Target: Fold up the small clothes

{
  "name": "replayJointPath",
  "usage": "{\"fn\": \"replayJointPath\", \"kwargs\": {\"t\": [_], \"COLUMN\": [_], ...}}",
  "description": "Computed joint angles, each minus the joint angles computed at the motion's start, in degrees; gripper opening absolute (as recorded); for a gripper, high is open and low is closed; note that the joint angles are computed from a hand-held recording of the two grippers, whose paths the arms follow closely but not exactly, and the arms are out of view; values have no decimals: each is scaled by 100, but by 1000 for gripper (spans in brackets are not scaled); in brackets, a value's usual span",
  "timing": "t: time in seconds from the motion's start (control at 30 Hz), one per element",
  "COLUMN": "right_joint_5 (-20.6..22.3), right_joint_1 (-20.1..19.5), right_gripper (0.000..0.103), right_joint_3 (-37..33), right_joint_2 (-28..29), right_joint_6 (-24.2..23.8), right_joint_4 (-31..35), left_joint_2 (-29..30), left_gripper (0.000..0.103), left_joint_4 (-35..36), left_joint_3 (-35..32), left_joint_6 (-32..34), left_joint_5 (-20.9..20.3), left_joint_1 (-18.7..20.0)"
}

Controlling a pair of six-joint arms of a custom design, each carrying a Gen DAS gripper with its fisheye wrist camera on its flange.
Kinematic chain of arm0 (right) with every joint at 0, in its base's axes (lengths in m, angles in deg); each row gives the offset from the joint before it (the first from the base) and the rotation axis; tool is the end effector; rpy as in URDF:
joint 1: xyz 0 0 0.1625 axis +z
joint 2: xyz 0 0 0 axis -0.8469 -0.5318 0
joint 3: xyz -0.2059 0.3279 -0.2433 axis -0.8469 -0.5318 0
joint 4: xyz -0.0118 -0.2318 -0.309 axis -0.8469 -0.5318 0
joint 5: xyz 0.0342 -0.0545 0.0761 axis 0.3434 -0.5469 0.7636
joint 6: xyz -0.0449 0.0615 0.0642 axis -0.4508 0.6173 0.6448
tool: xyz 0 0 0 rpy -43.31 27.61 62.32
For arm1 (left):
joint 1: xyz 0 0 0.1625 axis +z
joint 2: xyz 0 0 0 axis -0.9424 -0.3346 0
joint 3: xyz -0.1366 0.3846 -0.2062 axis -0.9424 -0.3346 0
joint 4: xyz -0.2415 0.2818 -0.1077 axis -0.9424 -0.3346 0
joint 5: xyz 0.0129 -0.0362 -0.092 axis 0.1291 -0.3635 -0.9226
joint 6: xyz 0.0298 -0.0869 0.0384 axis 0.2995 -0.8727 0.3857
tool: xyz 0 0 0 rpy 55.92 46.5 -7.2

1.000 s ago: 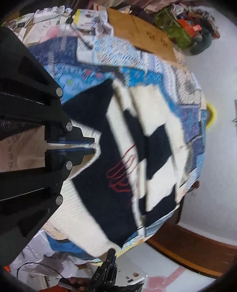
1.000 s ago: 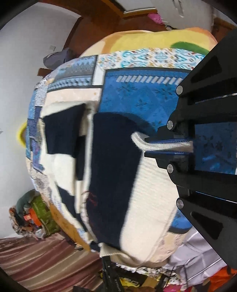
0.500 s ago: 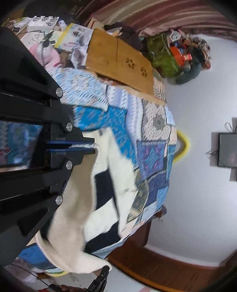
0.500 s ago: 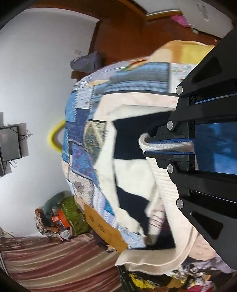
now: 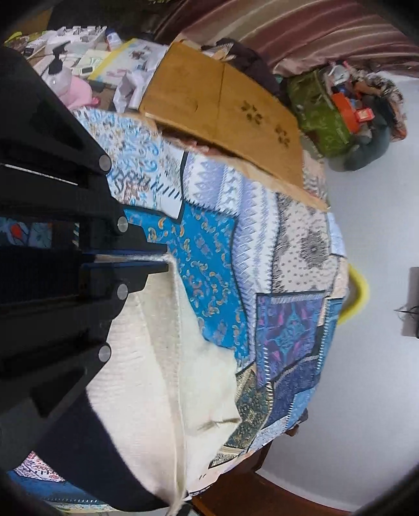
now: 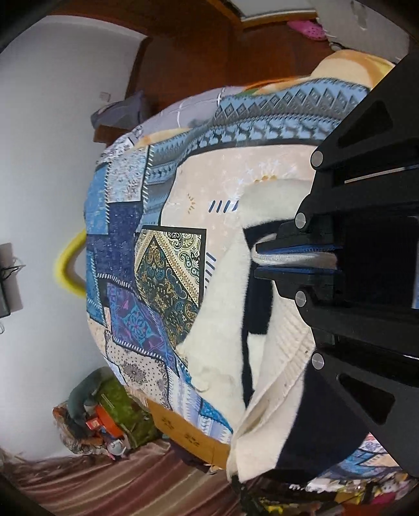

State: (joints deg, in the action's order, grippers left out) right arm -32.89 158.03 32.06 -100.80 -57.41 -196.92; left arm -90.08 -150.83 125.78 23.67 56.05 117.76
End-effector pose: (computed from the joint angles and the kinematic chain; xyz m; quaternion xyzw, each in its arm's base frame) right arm 0.1736 -0.4940 0.2876 0.1427 -0.9116 0.2814 0.2634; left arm -0.1976 -0.5334 0.2309 0.0995 0.8746 -0.2909 0.3748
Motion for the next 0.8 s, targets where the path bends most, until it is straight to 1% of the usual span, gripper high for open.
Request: {"fn": "replayJointPath", "kwargs": {"t": [0.07, 0.1, 0.13, 0.2, 0.27, 0.33, 0.4, 0.43, 0.5, 0.53, 0.6, 0.63, 0.7, 0.77, 0.8], "right_joint_5": [-110, -131, -58, 108, 124, 61, 85, 74, 25, 36, 72, 106, 76, -29, -65], "right_joint_1": [11, 12, -35, -127, -173, -187, -214, -215, -177, -176, -146, -141, -122, -130, -142], "right_gripper": [8, 8, 8, 11, 14, 19, 25, 26, 28, 28, 29, 31, 41, 42, 42], "right_joint_3": [1, -27, -56, -90, -51, 42, 78, 104, 144, 106, 80, 38, -43, -180, -221], "right_joint_2": [6, -24, -111, -244, -348, -411, -427, -423, -363, -314, -255, -194, -55, 140, 228], "right_joint_6": [-103, -98, -35, 85, 101, 35, -47, -105, -251, -316, -397, -448, -472, -355, -329], "right_joint_4": [-359, -375, -302, -137, -47, -25, 85, 106, 105, 130, 159, 174, 186, 237, 214], "left_joint_2": [39, 58, 49, -31, -108, -183, -220, -238, -250, -243, -181, -145, -12, 110, 134], "left_gripper": [3, 3, 3, 7, 11, 15, 24, 26, 37, 40, 54, 56, 57, 57, 52], "left_joint_4": [-43, -41, -86, -222, -251, -114, 46, 144, 163, 119, 59, 68, 103, 52, 20], "left_joint_3": [-40, -57, -52, -25, -5, 32, 68, 96, 159, 205, 260, 262, 225, 145, 114], "left_joint_6": [55, 34, 20, 69, 81, 25, -40, -60, 11, 92, 234, 281, 389, 397, 372], "left_joint_5": [-67, -18, 55, -15, -100, -131, -157, -200, -332, -429, -540, -564, -580, -672, -775], "left_joint_1": [70, 76, 73, 77, 86, 85, 95, 112, 150, 174, 207, 211, 236, 296, 332]}}
